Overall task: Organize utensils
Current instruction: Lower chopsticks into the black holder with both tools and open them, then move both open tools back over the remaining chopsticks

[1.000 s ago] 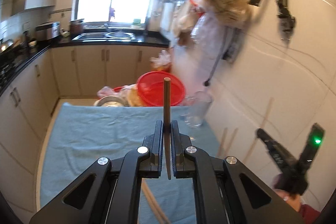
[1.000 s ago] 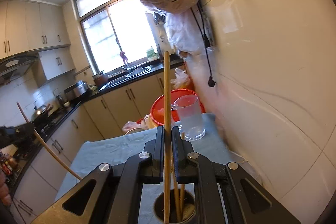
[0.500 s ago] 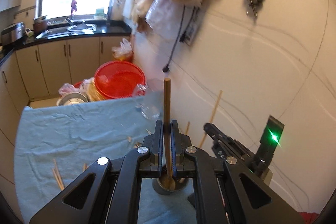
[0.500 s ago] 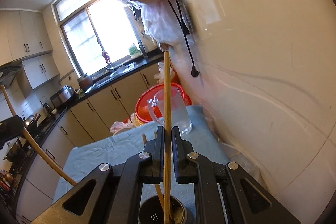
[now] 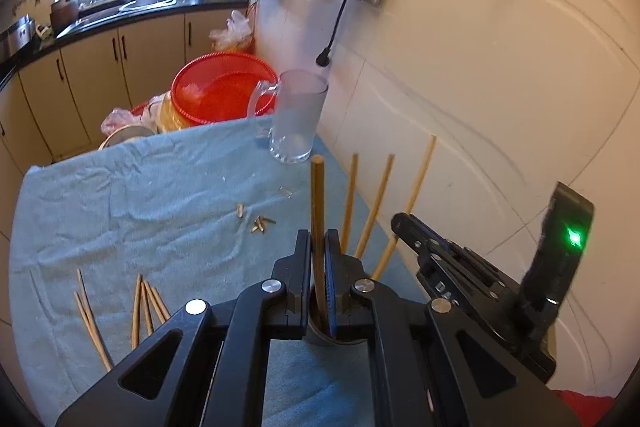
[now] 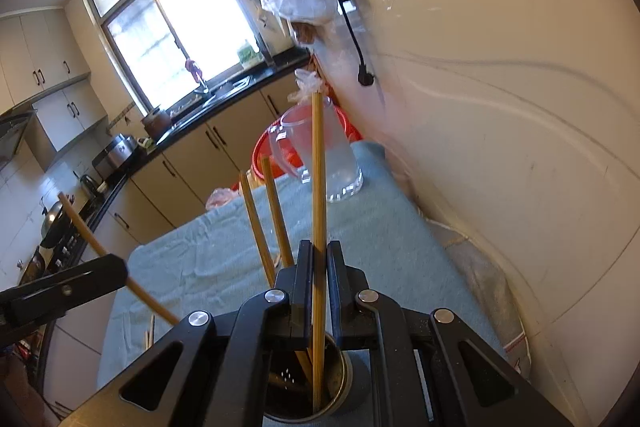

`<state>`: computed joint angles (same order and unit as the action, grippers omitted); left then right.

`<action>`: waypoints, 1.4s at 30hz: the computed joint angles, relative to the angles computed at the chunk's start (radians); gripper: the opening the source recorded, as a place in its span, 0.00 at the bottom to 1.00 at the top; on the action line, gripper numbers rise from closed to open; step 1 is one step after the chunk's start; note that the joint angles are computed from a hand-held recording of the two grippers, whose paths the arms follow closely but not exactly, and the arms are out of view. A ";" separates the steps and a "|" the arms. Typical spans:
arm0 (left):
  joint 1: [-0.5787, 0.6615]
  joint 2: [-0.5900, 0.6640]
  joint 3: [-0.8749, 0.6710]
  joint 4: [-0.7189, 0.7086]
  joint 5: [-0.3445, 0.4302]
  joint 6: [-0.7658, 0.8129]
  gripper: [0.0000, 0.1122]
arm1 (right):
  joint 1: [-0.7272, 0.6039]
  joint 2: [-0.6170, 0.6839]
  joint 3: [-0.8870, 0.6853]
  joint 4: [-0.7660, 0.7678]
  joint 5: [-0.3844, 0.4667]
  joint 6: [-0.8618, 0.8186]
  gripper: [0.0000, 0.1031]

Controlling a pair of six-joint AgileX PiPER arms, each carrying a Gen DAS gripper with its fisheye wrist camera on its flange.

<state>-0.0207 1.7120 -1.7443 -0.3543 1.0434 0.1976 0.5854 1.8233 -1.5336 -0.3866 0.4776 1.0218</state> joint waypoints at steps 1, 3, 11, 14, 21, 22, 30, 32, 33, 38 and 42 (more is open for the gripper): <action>-0.001 0.001 0.010 0.000 -0.005 0.001 0.05 | -0.005 0.001 0.002 0.018 -0.001 -0.020 0.07; -0.005 0.012 0.008 0.004 -0.010 -0.001 0.05 | -0.010 0.000 0.011 0.048 -0.002 -0.048 0.07; 0.004 0.026 -0.017 0.001 0.005 -0.013 0.07 | -0.028 -0.021 0.026 0.134 0.002 -0.130 0.18; 0.012 0.015 -0.016 -0.004 0.004 -0.017 0.18 | -0.027 -0.047 0.041 0.101 -0.009 -0.100 0.31; 0.056 -0.036 -0.022 -0.023 0.013 -0.003 0.22 | -0.010 -0.120 0.037 0.019 0.035 -0.046 0.32; 0.068 -0.048 -0.023 -0.030 0.016 0.001 0.24 | -0.003 -0.129 0.031 0.004 0.050 -0.043 0.32; 0.189 -0.178 0.053 -0.046 -0.012 0.059 0.32 | 0.116 -0.168 -0.043 -0.116 0.175 -0.056 0.33; 0.223 -0.218 0.098 -0.047 -0.029 0.082 0.36 | 0.149 -0.170 -0.053 -0.141 0.191 -0.051 0.37; 0.239 -0.240 0.123 -0.046 -0.037 0.092 0.37 | 0.159 -0.172 -0.050 -0.146 0.188 -0.043 0.39; 0.329 -0.329 0.259 -0.056 -0.067 0.165 0.40 | 0.238 -0.145 -0.089 -0.149 0.235 -0.044 0.40; 0.404 -0.377 0.358 -0.057 -0.079 0.200 0.43 | 0.286 -0.106 -0.136 -0.113 0.265 -0.092 0.40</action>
<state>0.3835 1.3353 -1.3860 -0.4114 0.9644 0.3972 0.8717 1.7173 -1.6697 -0.4992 0.7428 0.9300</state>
